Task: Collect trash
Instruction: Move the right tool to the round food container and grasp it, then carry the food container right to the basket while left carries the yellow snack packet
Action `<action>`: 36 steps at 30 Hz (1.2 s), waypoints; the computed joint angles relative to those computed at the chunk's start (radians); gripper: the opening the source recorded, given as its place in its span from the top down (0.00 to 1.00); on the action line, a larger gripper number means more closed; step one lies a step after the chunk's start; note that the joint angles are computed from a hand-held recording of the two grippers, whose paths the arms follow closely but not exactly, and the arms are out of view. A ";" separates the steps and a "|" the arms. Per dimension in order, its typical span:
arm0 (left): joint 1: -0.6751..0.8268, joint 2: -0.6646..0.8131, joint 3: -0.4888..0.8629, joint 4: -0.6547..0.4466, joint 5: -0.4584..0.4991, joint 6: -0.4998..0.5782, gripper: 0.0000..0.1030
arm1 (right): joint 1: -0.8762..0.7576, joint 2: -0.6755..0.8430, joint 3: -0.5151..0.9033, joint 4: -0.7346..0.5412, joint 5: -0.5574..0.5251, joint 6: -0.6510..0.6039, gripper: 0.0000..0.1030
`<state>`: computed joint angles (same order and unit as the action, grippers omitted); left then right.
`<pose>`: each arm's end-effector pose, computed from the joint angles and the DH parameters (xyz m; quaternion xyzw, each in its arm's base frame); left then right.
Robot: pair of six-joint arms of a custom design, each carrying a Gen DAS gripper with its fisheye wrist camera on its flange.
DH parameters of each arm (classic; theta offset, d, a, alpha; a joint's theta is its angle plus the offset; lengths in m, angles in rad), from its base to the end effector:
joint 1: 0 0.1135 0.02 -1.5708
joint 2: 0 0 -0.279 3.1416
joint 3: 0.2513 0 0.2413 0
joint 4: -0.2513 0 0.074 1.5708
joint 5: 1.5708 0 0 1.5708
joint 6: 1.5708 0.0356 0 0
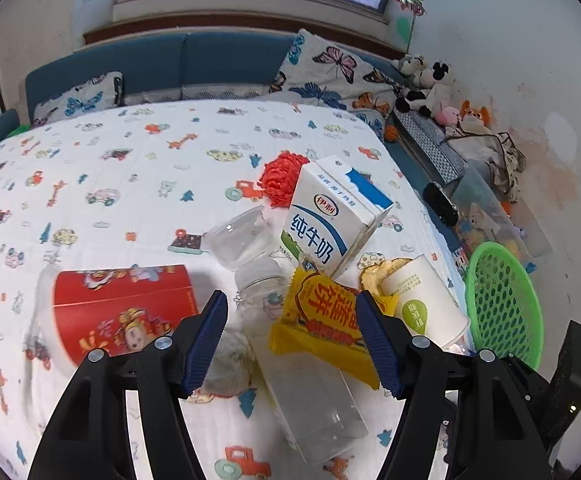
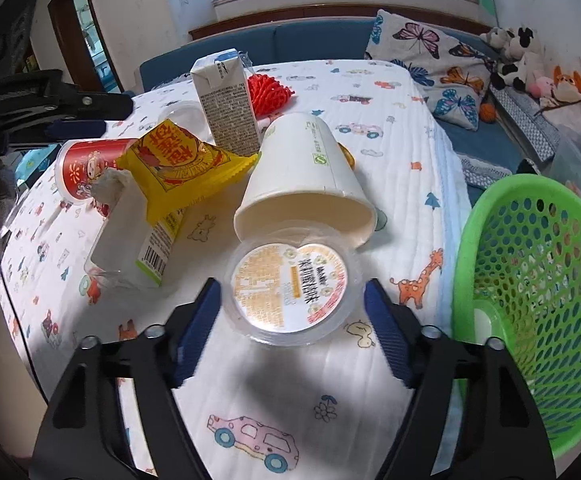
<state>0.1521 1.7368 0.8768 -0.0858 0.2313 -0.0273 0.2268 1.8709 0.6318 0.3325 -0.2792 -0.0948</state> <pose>0.3251 0.0416 0.1626 -0.0493 0.9446 -0.0906 0.3116 0.2921 0.0775 0.0934 -0.1947 0.9168 0.1525 0.3135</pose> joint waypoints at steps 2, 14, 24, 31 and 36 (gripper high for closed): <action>0.007 0.033 0.026 -0.012 0.023 -0.001 0.38 | -0.002 -0.008 -0.007 0.004 -0.005 0.001 0.36; -0.003 0.123 0.063 0.003 0.073 0.086 0.38 | -0.018 -0.105 -0.078 0.009 -0.040 0.002 0.36; 0.001 0.152 0.061 0.010 0.122 0.148 0.51 | -0.017 -0.171 -0.136 0.018 -0.050 0.013 0.36; -0.006 0.136 0.032 0.032 0.121 0.155 0.75 | -0.027 -0.210 -0.166 0.022 -0.058 0.028 0.36; -0.019 0.073 -0.034 0.076 0.100 0.166 0.89 | -0.038 -0.257 -0.196 0.023 -0.067 0.035 0.36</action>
